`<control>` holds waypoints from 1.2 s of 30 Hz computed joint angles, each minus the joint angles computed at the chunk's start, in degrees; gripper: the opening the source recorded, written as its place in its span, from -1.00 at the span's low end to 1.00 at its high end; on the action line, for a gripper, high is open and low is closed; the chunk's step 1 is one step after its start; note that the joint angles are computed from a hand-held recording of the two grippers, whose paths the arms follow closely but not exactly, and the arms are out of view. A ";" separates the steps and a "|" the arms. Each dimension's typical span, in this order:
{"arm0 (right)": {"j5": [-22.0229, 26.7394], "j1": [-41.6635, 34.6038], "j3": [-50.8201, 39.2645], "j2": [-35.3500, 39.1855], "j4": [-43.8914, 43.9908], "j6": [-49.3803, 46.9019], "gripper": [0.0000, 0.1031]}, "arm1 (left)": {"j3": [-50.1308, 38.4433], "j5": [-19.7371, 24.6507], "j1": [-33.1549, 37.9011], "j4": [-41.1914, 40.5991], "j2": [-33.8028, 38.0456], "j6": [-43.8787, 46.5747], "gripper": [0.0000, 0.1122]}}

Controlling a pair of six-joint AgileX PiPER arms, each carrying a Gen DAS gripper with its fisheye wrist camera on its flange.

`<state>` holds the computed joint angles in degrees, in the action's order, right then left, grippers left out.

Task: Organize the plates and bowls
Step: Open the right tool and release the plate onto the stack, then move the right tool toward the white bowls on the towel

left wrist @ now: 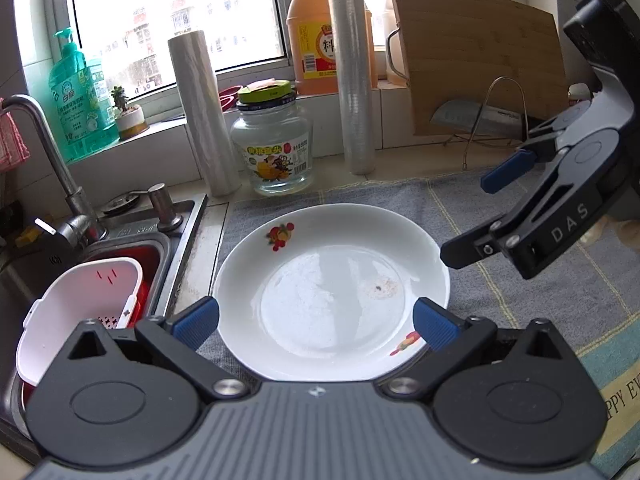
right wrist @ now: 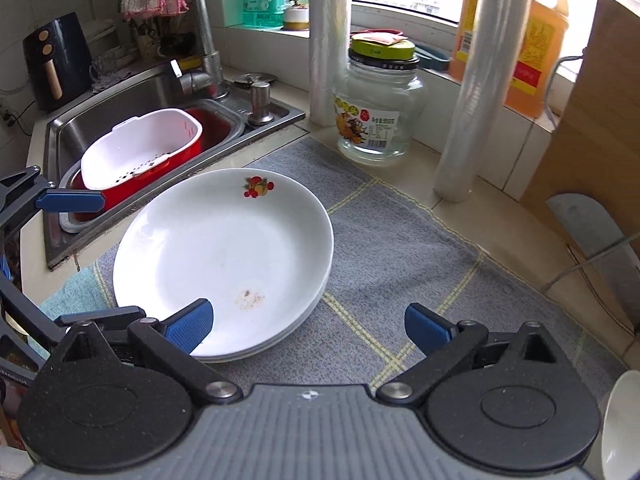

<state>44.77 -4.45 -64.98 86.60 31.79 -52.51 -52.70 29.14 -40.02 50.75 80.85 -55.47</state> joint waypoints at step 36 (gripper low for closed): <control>10.45 -71.88 15.08 -2.27 18.01 -45.80 1.00 | -42.00 6.04 -21.03 -26.27 31.05 20.62 0.82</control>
